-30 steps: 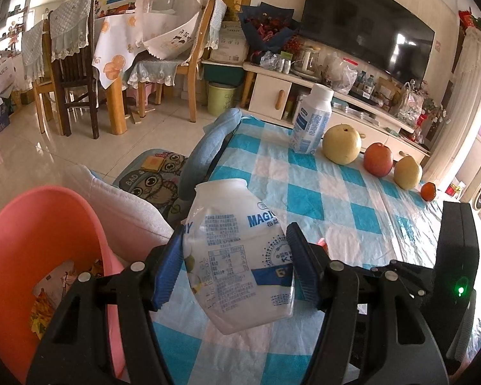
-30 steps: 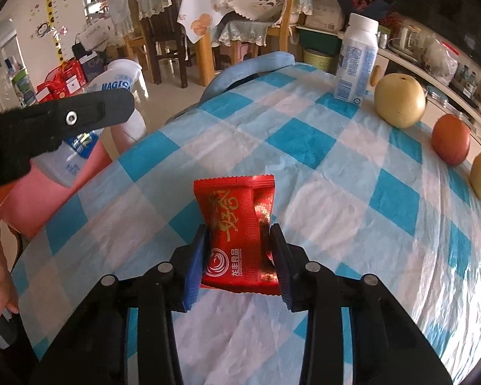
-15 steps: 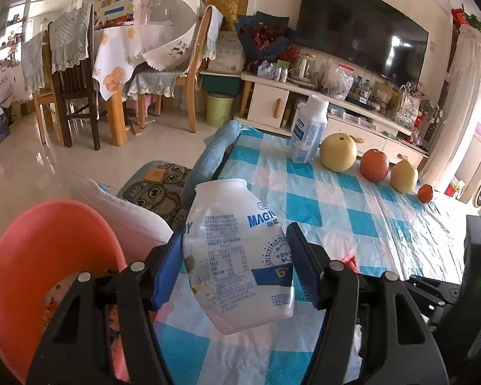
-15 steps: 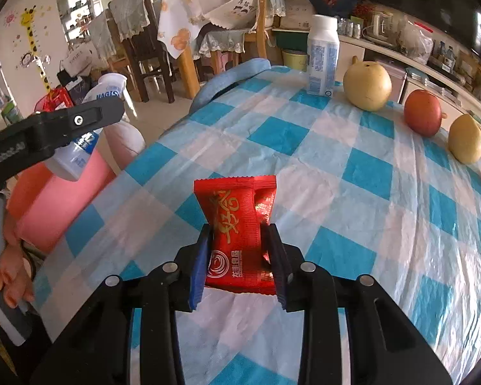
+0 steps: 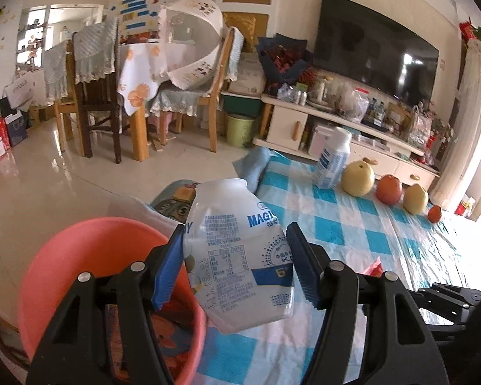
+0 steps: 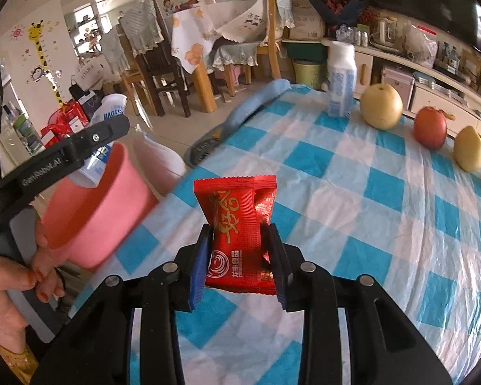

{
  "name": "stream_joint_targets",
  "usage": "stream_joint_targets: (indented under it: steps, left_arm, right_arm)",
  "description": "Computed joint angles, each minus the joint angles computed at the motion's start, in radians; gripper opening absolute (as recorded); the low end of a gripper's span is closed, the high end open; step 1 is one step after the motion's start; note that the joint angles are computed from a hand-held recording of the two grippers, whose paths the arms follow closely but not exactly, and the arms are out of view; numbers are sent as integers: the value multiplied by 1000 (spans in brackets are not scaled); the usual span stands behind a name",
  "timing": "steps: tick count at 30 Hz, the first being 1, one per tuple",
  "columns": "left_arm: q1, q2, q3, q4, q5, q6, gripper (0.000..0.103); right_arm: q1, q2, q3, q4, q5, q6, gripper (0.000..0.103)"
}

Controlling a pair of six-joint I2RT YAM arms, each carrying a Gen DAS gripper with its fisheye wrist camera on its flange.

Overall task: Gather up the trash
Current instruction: 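Carry the bottle and red packet over the pink bucket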

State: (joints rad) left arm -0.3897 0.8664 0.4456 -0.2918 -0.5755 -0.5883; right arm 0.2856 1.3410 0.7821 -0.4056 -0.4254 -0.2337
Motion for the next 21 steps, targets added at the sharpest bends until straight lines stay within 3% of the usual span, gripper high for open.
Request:
stream_joint_targets:
  steps: [12, 21]
  left_arm:
    - [213, -269, -43, -155, 81, 67, 64]
    - [496, -400, -62, -230, 256, 178, 64]
  right_arm:
    - [207, -58, 71, -30, 37, 115, 36]
    - [378, -10, 147, -8, 80, 196, 36]
